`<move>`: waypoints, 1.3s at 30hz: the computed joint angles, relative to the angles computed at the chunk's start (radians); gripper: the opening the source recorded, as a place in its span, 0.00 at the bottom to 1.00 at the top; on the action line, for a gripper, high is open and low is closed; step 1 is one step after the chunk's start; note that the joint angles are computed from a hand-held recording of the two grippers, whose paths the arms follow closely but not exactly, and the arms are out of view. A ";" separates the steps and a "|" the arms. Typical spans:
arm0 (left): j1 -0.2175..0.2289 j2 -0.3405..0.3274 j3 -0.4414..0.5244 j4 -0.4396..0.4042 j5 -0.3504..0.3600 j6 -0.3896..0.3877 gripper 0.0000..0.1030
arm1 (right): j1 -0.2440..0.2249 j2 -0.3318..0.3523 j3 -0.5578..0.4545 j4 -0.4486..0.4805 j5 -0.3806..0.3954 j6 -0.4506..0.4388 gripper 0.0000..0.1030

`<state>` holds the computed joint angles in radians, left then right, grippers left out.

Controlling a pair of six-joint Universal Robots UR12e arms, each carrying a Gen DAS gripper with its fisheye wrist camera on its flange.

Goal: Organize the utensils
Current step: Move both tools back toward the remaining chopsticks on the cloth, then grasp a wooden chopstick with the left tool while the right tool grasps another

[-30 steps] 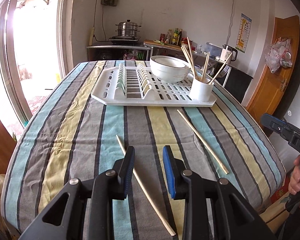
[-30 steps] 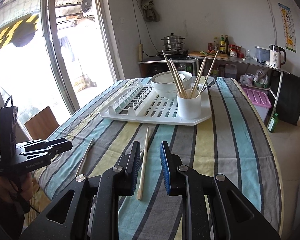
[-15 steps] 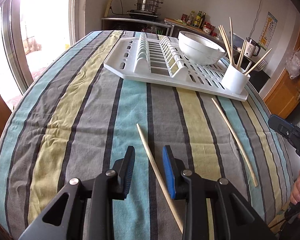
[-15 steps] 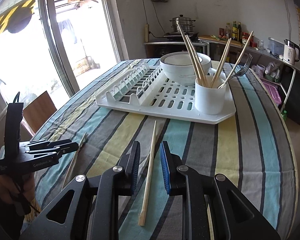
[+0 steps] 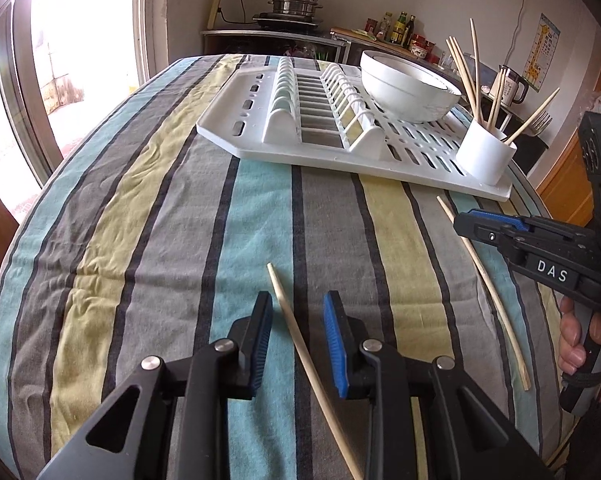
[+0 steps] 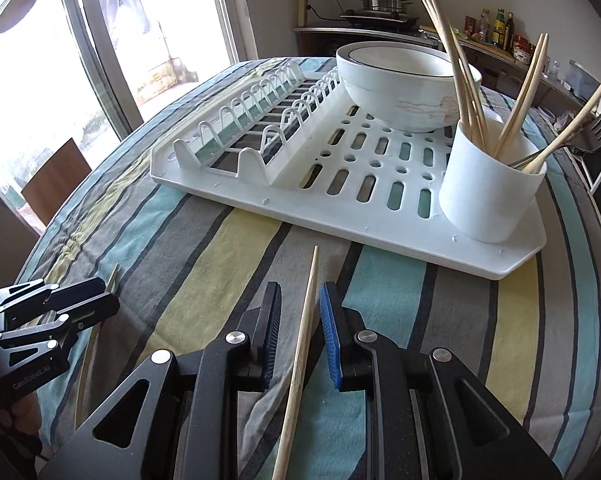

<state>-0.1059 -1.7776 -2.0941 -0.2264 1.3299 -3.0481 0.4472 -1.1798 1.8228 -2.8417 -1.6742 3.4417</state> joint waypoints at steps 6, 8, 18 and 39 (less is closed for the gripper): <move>-0.017 -0.009 0.006 0.016 0.039 0.020 0.15 | 0.007 0.020 -0.035 0.055 -0.028 -0.014 0.20; -0.023 -0.012 0.009 0.020 0.049 0.032 0.11 | 0.012 0.025 -0.049 0.081 -0.054 -0.023 0.17; -0.021 -0.013 0.025 -0.022 -0.013 0.053 0.07 | 0.000 -0.005 -0.015 0.026 -0.031 -0.005 0.05; 0.001 0.097 0.000 0.120 -0.163 0.060 0.05 | 0.026 -0.190 0.156 -0.279 -0.169 0.045 0.05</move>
<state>-0.1054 -1.6803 -2.0938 -0.1065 1.1670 -2.9886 0.4731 -1.3702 1.9789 -3.1209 -1.8434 3.4865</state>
